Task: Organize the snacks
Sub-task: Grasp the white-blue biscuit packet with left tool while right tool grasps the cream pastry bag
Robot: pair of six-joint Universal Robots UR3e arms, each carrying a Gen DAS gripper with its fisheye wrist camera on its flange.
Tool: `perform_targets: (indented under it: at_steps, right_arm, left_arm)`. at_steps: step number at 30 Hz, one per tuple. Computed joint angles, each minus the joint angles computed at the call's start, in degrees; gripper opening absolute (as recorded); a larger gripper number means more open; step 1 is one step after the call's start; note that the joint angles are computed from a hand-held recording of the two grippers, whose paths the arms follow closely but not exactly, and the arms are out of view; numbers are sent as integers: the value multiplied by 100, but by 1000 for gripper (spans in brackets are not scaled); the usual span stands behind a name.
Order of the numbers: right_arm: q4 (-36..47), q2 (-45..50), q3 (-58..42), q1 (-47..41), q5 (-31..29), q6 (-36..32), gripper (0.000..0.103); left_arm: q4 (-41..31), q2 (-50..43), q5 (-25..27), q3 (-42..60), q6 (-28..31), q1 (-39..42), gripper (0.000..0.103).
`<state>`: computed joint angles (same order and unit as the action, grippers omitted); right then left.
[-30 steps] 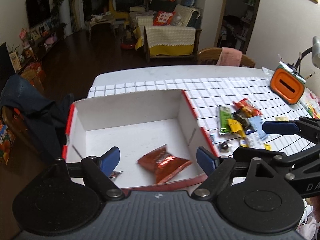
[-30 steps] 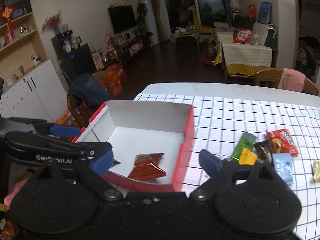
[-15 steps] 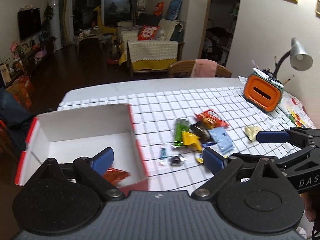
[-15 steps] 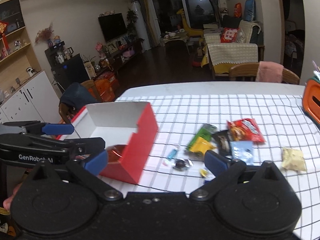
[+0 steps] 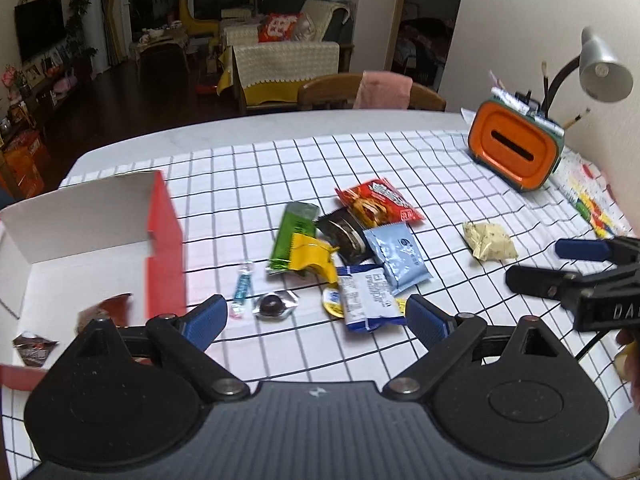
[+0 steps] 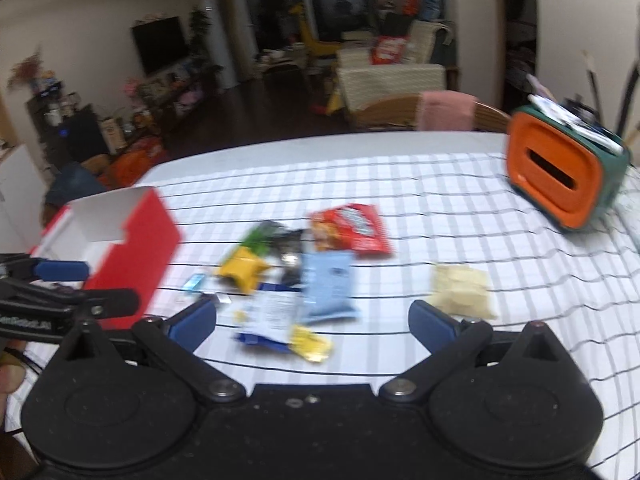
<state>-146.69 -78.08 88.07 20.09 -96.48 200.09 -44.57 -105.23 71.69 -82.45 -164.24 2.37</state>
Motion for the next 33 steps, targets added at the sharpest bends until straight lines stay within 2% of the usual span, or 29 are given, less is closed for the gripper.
perform_targets:
  at_steps: [5,11,19,23,28,33]
  right_arm:
    - [-256,-183,628,-587,87,-224,103]
    - [-441,-9,859,-1127,251,-478,103]
    - [-359,826,303,-1477,332,-604,103]
    - [-161,1244,-116,-1545,286,-438,102]
    - [94,1680,-585,-1605,294,-154,99]
    - [245,1948,-873,-1572,245,-148,95]
  left_arm:
    - [50,-656,377,530,-273,-518,96]
    - [-217,-1507,821,1409,-499,-978,96]
    - [-1231,-2793,1214,3215,-773,-1300,96]
    - [-1918,-3431,1263,4215,-994,-1330,96]
    - [-2286,-3907,1465,4872,-1035,-1394,96]
    - [-2425,-4121,1507,5176,-945,-1451,96]
